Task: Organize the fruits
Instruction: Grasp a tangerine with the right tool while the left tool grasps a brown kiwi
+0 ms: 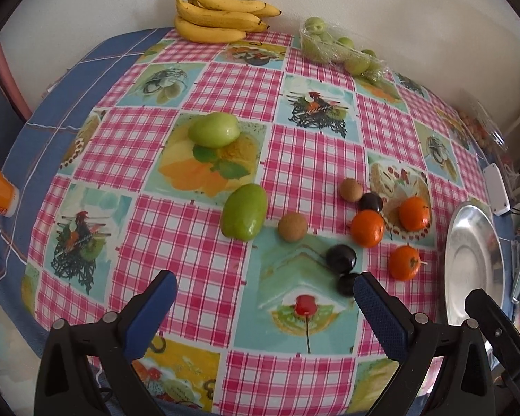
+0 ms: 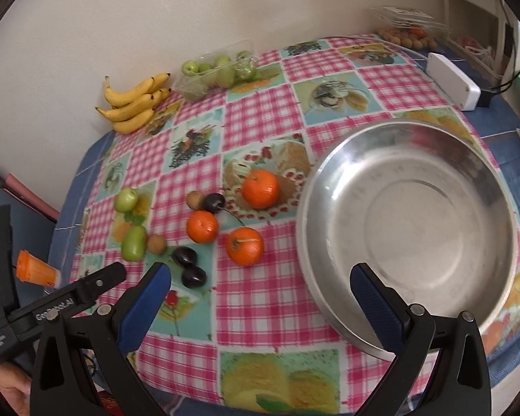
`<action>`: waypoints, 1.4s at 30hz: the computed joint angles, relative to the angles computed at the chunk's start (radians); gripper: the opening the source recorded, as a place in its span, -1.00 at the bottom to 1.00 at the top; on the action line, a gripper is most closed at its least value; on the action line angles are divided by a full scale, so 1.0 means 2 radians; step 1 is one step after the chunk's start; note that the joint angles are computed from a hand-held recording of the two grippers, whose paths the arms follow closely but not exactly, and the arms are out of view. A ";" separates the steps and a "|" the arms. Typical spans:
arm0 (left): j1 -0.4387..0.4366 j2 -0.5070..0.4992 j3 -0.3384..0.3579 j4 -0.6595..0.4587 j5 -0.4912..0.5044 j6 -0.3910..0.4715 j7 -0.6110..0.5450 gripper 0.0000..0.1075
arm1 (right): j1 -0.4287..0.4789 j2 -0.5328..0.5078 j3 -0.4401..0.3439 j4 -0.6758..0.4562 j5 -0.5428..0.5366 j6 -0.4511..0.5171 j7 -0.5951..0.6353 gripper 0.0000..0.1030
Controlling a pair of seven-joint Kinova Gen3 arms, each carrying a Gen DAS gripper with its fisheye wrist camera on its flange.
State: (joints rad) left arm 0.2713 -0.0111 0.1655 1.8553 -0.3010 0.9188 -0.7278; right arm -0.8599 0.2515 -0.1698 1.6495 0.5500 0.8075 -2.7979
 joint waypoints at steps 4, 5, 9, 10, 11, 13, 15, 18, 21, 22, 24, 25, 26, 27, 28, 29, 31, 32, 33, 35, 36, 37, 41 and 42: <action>0.000 0.019 -0.003 -0.021 0.008 0.020 -0.021 0.92 | 0.013 0.016 -0.005 -0.026 -0.036 -0.005 0.046 1.00; 0.001 0.023 -0.004 -0.027 0.006 0.025 -0.019 0.92 | 0.017 0.020 -0.002 -0.030 -0.050 -0.011 0.060 1.00; 0.016 0.045 -0.006 -0.059 -0.028 0.060 0.001 0.92 | 0.044 0.021 -0.007 -0.029 -0.105 -0.049 0.101 0.99; 0.021 0.048 -0.007 -0.065 -0.040 0.064 0.008 0.92 | 0.045 0.023 -0.005 -0.032 -0.112 -0.051 0.108 0.99; 0.024 0.052 -0.008 -0.072 -0.046 0.069 0.011 0.92 | 0.047 0.024 -0.004 -0.036 -0.120 -0.049 0.115 1.00; 0.033 0.063 -0.010 -0.086 -0.061 0.081 0.019 0.92 | 0.051 0.029 -0.001 -0.043 -0.136 -0.044 0.128 0.99; 0.042 0.074 -0.012 -0.099 -0.073 0.092 0.026 0.92 | 0.063 0.036 -0.003 -0.052 -0.162 -0.041 0.146 0.99; 0.043 0.085 -0.018 -0.114 -0.065 0.092 0.017 0.92 | 0.074 0.045 -0.003 -0.062 -0.190 -0.035 0.171 0.99; 0.046 0.098 -0.026 -0.130 -0.053 0.089 0.007 0.92 | 0.084 0.053 -0.007 -0.070 -0.216 -0.036 0.200 0.99; 0.037 0.100 -0.025 -0.129 -0.038 0.080 -0.004 0.92 | 0.086 0.056 -0.007 -0.073 -0.221 -0.036 0.211 0.99; 0.028 0.105 -0.029 -0.130 -0.012 0.067 -0.020 0.92 | 0.085 0.065 -0.005 -0.087 -0.226 -0.028 0.229 0.99; 0.025 0.106 -0.031 -0.128 -0.003 0.061 -0.024 0.92 | 0.084 0.070 -0.003 -0.095 -0.227 -0.022 0.235 0.99; 0.022 0.106 -0.033 -0.126 0.005 0.055 -0.028 0.92 | 0.081 0.076 0.000 -0.104 -0.227 -0.015 0.239 0.99; 0.019 0.106 -0.035 -0.123 0.011 0.051 -0.032 0.91 | 0.081 0.081 0.001 -0.111 -0.229 -0.008 0.245 0.99; 0.016 0.105 -0.037 -0.121 0.016 0.048 -0.034 0.90 | 0.082 0.084 0.001 -0.115 -0.232 -0.006 0.251 0.99; 0.013 0.104 -0.040 -0.116 0.021 0.043 -0.035 0.90 | 0.081 0.088 0.003 -0.119 -0.233 -0.004 0.254 0.99; 0.005 0.101 -0.043 -0.109 0.034 0.037 -0.037 0.89 | 0.079 0.092 0.006 -0.121 -0.236 -0.003 0.258 0.99; 0.000 0.101 -0.043 -0.106 0.044 0.033 -0.041 0.88 | 0.079 0.093 0.007 -0.121 -0.238 -0.004 0.258 0.98; -0.004 0.100 -0.043 -0.103 0.052 0.030 -0.046 0.83 | 0.080 0.094 0.006 -0.120 -0.242 -0.005 0.261 0.98; -0.009 0.101 -0.041 -0.100 0.065 0.028 -0.056 0.75 | 0.081 0.095 0.005 -0.120 -0.247 -0.003 0.266 0.89; -0.010 0.103 -0.041 -0.100 0.069 0.027 -0.060 0.73 | 0.080 0.096 0.006 -0.120 -0.248 -0.002 0.267 0.81; -0.011 0.104 -0.041 -0.099 0.073 0.027 -0.064 0.71 | 0.080 0.095 0.006 -0.119 -0.250 -0.001 0.267 0.59; -0.009 0.106 -0.042 -0.097 0.075 0.025 -0.065 0.56 | 0.082 0.105 0.007 -0.126 -0.257 0.014 0.272 0.08; -0.007 0.105 -0.042 -0.097 0.072 0.025 -0.063 0.50 | 0.080 0.108 0.008 -0.128 -0.255 0.019 0.271 0.02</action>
State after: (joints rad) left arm 0.2579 0.1997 0.0809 1.6615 -0.1571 0.9694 -0.8548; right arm -0.7003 0.4669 -0.1534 1.3928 0.0402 0.8452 -2.2549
